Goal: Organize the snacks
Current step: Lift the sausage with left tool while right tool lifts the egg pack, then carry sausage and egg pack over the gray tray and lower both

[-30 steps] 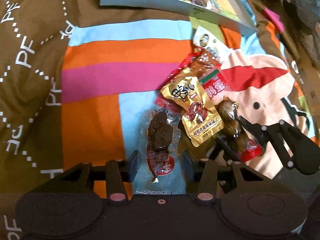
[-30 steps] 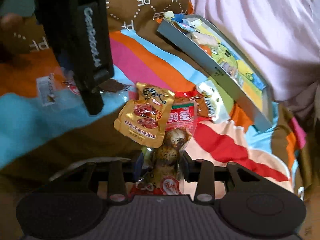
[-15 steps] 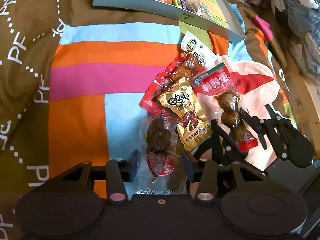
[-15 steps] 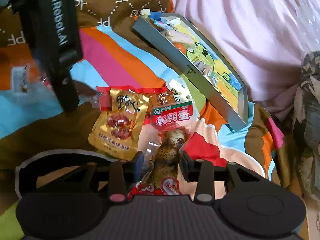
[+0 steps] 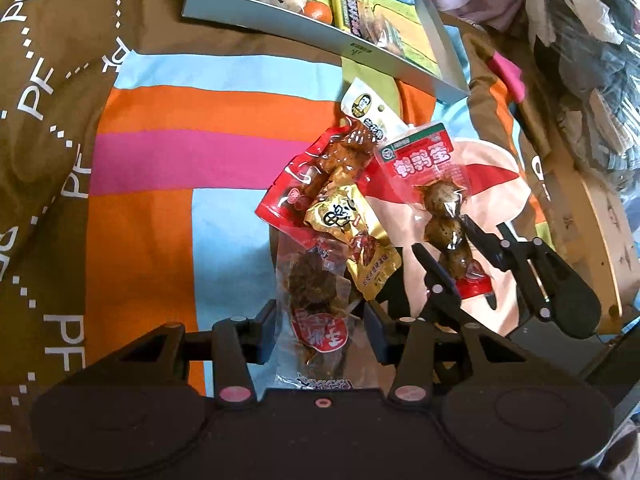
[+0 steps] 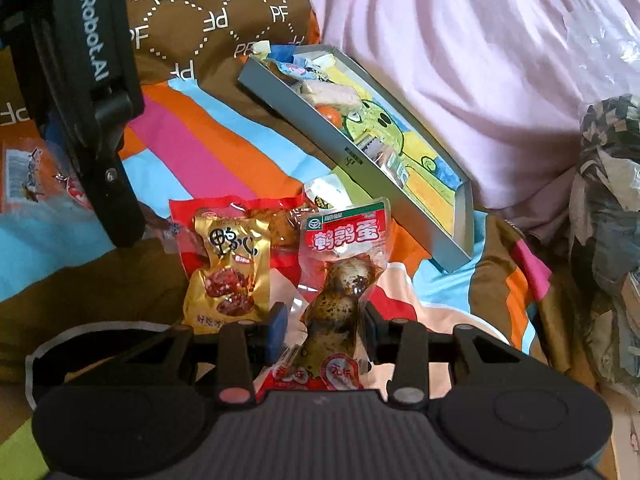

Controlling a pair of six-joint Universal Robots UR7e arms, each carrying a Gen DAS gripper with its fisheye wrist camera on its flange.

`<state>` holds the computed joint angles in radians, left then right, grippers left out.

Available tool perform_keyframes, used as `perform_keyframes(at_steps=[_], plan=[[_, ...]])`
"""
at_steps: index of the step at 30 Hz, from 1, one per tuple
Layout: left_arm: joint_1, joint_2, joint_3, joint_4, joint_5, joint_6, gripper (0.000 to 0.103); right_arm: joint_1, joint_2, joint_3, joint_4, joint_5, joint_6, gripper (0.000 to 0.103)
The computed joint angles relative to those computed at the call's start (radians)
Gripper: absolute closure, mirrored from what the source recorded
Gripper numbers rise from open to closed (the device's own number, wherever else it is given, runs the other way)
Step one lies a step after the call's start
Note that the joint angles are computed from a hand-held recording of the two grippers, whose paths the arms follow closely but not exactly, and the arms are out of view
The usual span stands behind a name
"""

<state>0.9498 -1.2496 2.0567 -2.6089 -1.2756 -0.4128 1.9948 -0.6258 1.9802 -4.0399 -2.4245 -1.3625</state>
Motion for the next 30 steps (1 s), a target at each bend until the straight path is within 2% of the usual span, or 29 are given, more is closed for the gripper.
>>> perform_keyframes(at_steps=[6, 9, 17, 25, 27, 29, 30], plan=[[0.003, -0.020, 0.010, 0.000, -0.059, -0.020, 0.056, -0.003, 0.006, -0.007, -0.025, 0.001, -0.002, 0.060], [-0.004, -0.027, 0.018, -0.012, -0.061, -0.017, 0.056, -0.004, 0.011, -0.012, -0.044, 0.000, -0.010, 0.060], [-0.046, -0.043, 0.054, -0.147, 0.031, 0.046, 0.056, -0.004, 0.004, -0.018, -0.071, 0.033, 0.025, 0.060], [-0.039, -0.003, 0.028, -0.277, 0.032, 0.055, 0.056, -0.001, -0.030, -0.025, -0.039, 0.070, 0.113, 0.060], [-0.054, 0.030, 0.017, -0.350, 0.081, 0.103, 0.056, -0.002, -0.047, -0.030, 0.003, 0.082, 0.144, 0.060], [-0.075, 0.076, 0.008, -0.461, 0.149, 0.209, 0.056, -0.005, -0.063, -0.040, 0.036, 0.098, 0.160, 0.060], [-0.079, 0.097, 0.000, -0.512, 0.160, 0.250, 0.056, -0.007, -0.067, -0.048, 0.044, 0.105, 0.156, 0.060]])
